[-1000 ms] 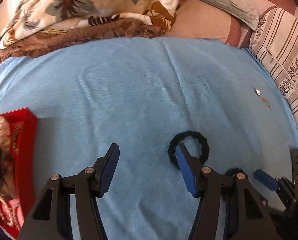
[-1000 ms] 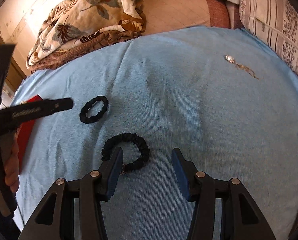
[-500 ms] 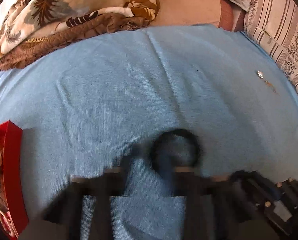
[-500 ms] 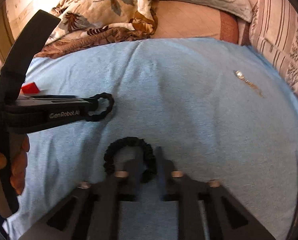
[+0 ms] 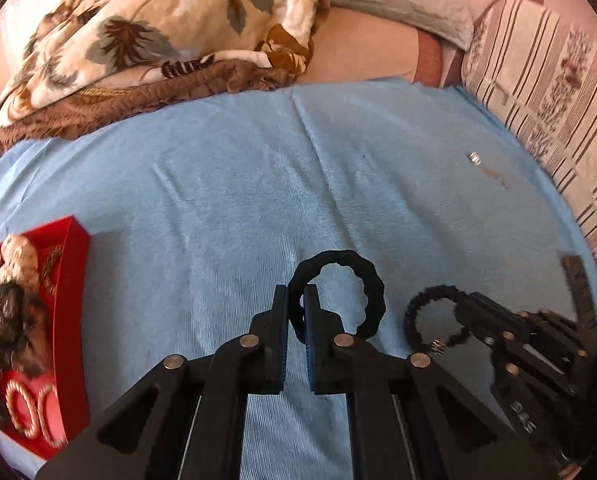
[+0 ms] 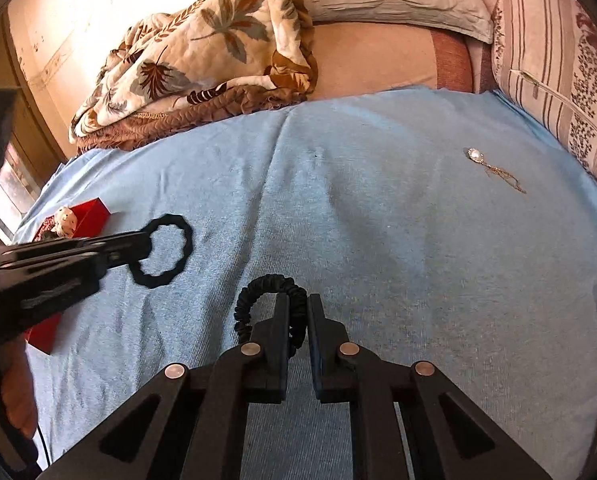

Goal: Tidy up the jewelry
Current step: 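Carry both black hair ties over to the red tray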

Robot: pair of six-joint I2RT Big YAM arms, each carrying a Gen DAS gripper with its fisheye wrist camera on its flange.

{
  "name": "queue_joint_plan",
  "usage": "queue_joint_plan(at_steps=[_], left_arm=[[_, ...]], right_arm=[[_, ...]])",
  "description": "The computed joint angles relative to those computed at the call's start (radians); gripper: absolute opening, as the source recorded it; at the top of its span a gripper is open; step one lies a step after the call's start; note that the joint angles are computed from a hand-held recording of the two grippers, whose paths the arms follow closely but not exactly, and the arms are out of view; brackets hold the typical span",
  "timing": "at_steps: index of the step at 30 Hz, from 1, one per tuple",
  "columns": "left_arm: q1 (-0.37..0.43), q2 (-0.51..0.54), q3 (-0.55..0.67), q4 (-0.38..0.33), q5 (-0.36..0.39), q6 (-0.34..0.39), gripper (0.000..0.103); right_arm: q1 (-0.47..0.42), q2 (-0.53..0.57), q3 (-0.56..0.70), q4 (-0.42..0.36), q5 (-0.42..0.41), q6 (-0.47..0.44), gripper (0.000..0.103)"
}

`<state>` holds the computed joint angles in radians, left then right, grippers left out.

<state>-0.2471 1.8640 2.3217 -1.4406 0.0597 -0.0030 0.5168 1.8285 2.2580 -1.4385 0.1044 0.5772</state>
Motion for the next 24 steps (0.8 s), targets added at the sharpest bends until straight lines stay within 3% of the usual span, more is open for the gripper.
queue_joint_plan(at_steps=[5,24], left_arm=[[0.005,-0.066,-0.065,0.025,0.002,-0.029,0.007],[-0.041,-0.282,-0.284,0.148,-0.176,0.047,0.007]], right_arm=[[0.003,-0.019,-0.017,0.006,-0.004,0.018,0.010],[0.027,-0.087,-0.072,0.041,0.013,0.052,0.010]])
